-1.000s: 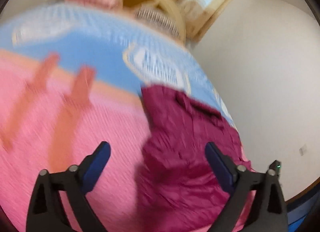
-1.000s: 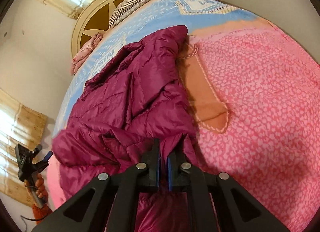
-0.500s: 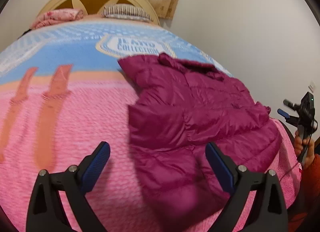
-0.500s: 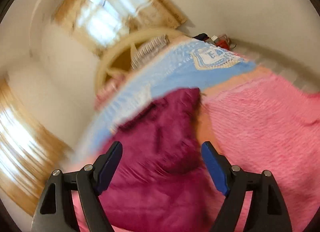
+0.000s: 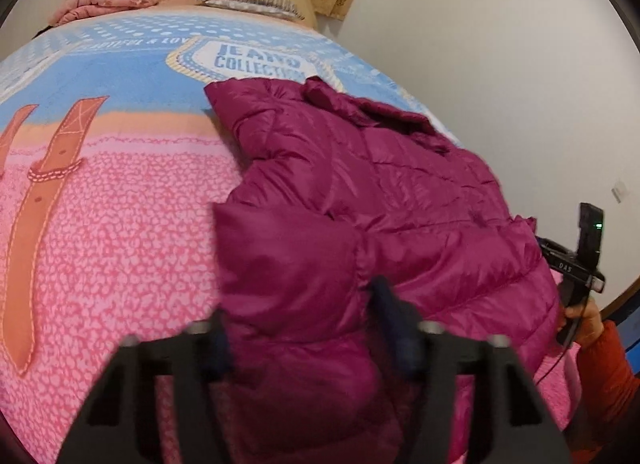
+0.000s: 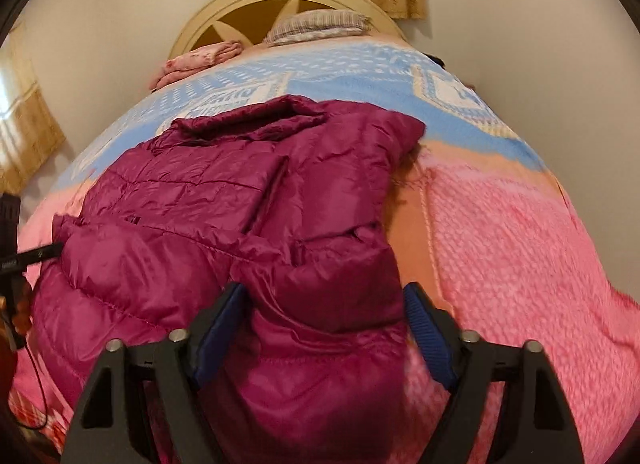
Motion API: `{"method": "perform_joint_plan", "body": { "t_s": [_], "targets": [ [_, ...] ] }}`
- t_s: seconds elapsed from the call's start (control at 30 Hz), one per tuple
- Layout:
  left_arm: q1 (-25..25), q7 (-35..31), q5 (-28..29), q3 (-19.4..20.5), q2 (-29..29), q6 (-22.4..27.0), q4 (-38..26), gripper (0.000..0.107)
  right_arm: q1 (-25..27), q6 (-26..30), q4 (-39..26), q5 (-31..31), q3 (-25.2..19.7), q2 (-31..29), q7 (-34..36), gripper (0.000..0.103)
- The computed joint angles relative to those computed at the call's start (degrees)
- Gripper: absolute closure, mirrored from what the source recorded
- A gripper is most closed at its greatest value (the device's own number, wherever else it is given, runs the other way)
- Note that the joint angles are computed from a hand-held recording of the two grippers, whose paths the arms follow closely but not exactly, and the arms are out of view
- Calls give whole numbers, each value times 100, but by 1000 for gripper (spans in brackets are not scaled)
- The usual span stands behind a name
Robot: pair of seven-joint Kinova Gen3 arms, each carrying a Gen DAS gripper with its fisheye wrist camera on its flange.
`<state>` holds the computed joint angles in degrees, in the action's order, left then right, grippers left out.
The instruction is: Fold large clothes
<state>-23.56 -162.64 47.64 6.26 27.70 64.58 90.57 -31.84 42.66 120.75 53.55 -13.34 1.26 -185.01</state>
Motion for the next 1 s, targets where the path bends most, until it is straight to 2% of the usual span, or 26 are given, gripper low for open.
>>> {"method": "perform_joint_plan", "body": {
  "t_s": [0.03, 0.07, 0.13, 0.17, 0.27, 0.4, 0.47, 0.57, 0.7, 0.83, 1.0],
  "targets": [
    [4, 33, 26, -3, 8, -16, 10, 71, 63, 170, -76, -13, -126, 75, 26, 71],
    [-67, -2, 138, 17, 2, 13, 71, 74, 166, 361, -162, -7, -357, 106, -42, 78],
    [-178, -186, 367, 46, -59, -11, 242, 86, 86, 827, -232, 122, -665, 125, -435, 86],
    [-265, -355, 503, 51, -134, 2, 369, 87, -111, 1060, -234, 255, -672, 126, -668, 88],
    [-496, -932, 862, -17, -381, 136, 723, 93, -906, 1759, -241, 493, -510, 36, -1251, 90],
    [-509, -1311, 1008, -253, -684, 337, 895, 95, -1412, 2686, -338, 706, -745, -102, -1879, 90],
    [-448, -1367, 1039, -353, -796, 354, 907, 95, -1424, 2970, -399, 862, -949, -208, -2080, 90],
    [-572, -1553, 1370, -467, -889, 624, 987, 95, -1105, 3341, -539, 992, -1494, -190, -2191, 90],
    [-548, -1551, 1614, -569, -848, 748, 983, 95, -1230, 3801, -669, 1021, -1586, -30, -2337, 91],
    [-250, -1504, 1704, -586, -949, 197, 1073, 96, -1266, 3842, -734, 1015, -1444, 61, -2365, 91],
    [138, -786, 1702, -452, -837, -365, 740, 96, -993, 3616, -883, 1225, -1190, 142, -2259, 91]
  ]
}}
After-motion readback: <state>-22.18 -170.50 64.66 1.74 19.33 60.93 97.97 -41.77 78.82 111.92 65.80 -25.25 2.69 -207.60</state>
